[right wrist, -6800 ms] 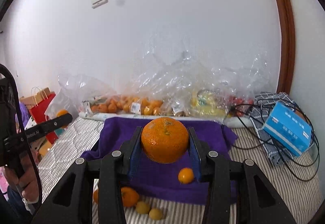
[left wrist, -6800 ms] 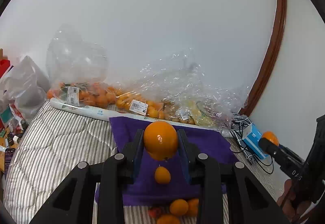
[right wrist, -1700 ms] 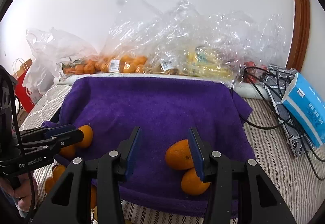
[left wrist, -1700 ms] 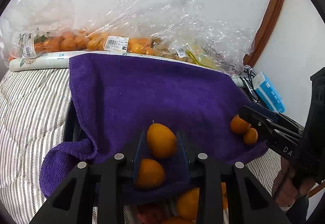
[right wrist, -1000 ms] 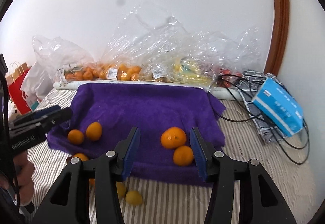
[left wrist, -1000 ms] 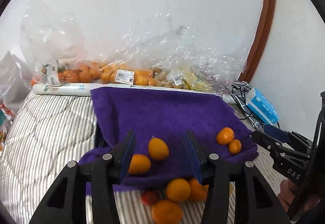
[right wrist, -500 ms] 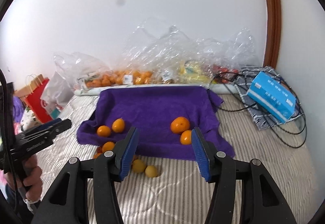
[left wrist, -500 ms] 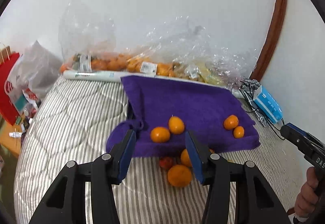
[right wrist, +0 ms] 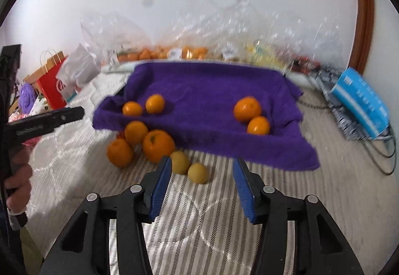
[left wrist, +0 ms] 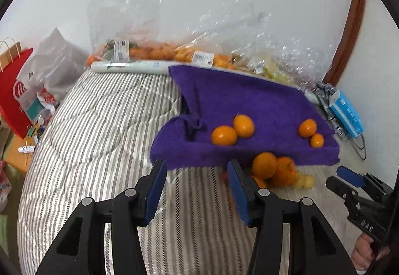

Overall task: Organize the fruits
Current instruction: 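Withdraw both tools from the towel toward the loose fruit beside it, then grasp a small red fruit with the left tool while the right tool grasps a small yellow fruit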

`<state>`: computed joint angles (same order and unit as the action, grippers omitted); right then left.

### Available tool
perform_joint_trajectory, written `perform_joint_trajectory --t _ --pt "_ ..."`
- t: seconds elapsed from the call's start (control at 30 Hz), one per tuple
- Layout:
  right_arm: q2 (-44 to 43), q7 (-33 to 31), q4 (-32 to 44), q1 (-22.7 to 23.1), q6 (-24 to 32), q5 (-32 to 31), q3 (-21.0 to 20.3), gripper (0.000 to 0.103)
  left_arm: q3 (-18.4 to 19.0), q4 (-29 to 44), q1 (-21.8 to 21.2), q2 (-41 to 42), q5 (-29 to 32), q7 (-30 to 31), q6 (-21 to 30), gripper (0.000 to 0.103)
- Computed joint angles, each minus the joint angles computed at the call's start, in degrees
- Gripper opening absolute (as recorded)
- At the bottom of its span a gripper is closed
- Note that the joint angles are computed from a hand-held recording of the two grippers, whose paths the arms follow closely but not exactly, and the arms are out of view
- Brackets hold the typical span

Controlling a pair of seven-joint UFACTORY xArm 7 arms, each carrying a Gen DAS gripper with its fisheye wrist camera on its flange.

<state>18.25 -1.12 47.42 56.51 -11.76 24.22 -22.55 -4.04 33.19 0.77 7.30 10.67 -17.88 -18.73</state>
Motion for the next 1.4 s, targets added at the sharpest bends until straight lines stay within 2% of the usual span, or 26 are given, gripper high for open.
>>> perform_joint_trajectory --t 0.13,0.2,0.3,0.33,0.37,0.4,0.47,0.53,0.63,0.7,0.8,0.87,0.93,1.0,1.03,1.1,1.13,1.23,1.33,1.4 --pt "3.4 2.5 2.4 -9.2 0.9 -3.8 8.1 0.044 -1.1 0.3 2.5 2.6 3.3 -1.5 -0.4 0.048" --pt "4.9 3.6 3.1 -8.0 0.8 -4.8 6.7 0.040 -2.7 0.5 5.1 3.6 6.5 -3.5 -0.5 0.048" --pt "7.7 5.3 5.0 -4.1 2.0 -5.3 2.2 0.039 -4.5 1.1 7.5 4.9 10.2 -5.4 -0.4 0.048" --pt "8.0 6.0 5.5 -4.3 2.8 -6.1 2.2 0.037 -5.1 1.3 8.3 5.3 11.4 -5.9 -0.4 0.048" --pt "7.9 6.3 5.6 -6.0 2.8 -7.3 3.7 0.029 -6.4 1.7 10.1 5.8 13.6 -7.3 -0.7 0.048" --pt "7.9 6.9 5.4 -5.3 2.6 -7.9 2.9 0.026 -7.8 2.1 12.0 6.3 16.1 -9.0 -1.2 0.048" --pt "8.0 7.7 4.2 -0.2 2.0 -8.2 -2.3 0.026 -9.4 3.1 14.1 7.3 19.8 -11.7 -2.0 0.048" --pt "7.7 7.4 2.7 2.7 0.8 -8.0 -5.4 0.026 -8.5 4.4 12.5 8.3 20.0 -11.4 -2.2 0.048" --pt "6.5 5.7 0.2 4.5 -0.1 -5.8 -7.5 0.026 -6.2 5.7 8.3 9.2 16.0 -8.6 -0.5 0.046" --pt "5.6 4.4 -1.1 4.1 -0.3 -4.3 -7.2 0.026 -9.1 6.6 11.3 10.5 18.1 -9.6 -0.5 0.044" --pt "3.7 4.1 -2.0 -4.2 -1.8 -4.6 0.5 0.026 -6.6 7.3 7.2 11.0 14.6 -6.0 0.0 0.044" --pt "3.5 3.8 -1.8 -7.6 -2.4 -4.2 3.7 0.026 -5.9 7.6 5.6 11.5 12.5 -3.7 -0.4 0.044" --pt "3.6 3.3 -1.3 -10.3 -2.2 -3.9 6.3 0.026 -8.6 8.4 8.4 12.1 14.3 -3.9 -0.1 0.044" --pt "4.0 2.6 -0.6 -10.3 -1.7 -3.2 6.6 0.026 -13.7 9.8 13.7 13.7 18.5 -5.5 0.7 0.044" --pt "4.0 2.4 -0.6 -10.2 -1.7 -3.0 6.6 0.026 -13.6 10.1 13.4 14.1 18.4 -5.4 0.3 0.044" --pt "4.4 1.7 -0.2 -8.0 -1.2 -2.0 4.8 0.026 -9.5 10.2 7.6 14.0 13.8 -2.8 -0.4 0.044" --pt "4.7 1.5 0.1 -6.8 -0.6 -1.4 3.6 0.026 -9.0 10.4 6.7 14.0 12.8 -2.2 -0.2 0.044" --pt "5.0 2.1 0.3 -5.1 0.3 -1.7 1.8 0.026 -8.1 10.9 5.0 14.2 10.4 -0.8 0.3 0.042" --pt "4.9 2.8 0.1 -5.2 0.2 -2.6 1.8 0.026 -7.3 10.7 3.5 13.8 8.9 1.5 0.9 0.027" --pt "4.5 3.4 -0.2 -7.8 -0.3 -3.7 4.1 0.026 -9.3 10.8 5.6 14.0 9.9 1.8 1.0 0.024"
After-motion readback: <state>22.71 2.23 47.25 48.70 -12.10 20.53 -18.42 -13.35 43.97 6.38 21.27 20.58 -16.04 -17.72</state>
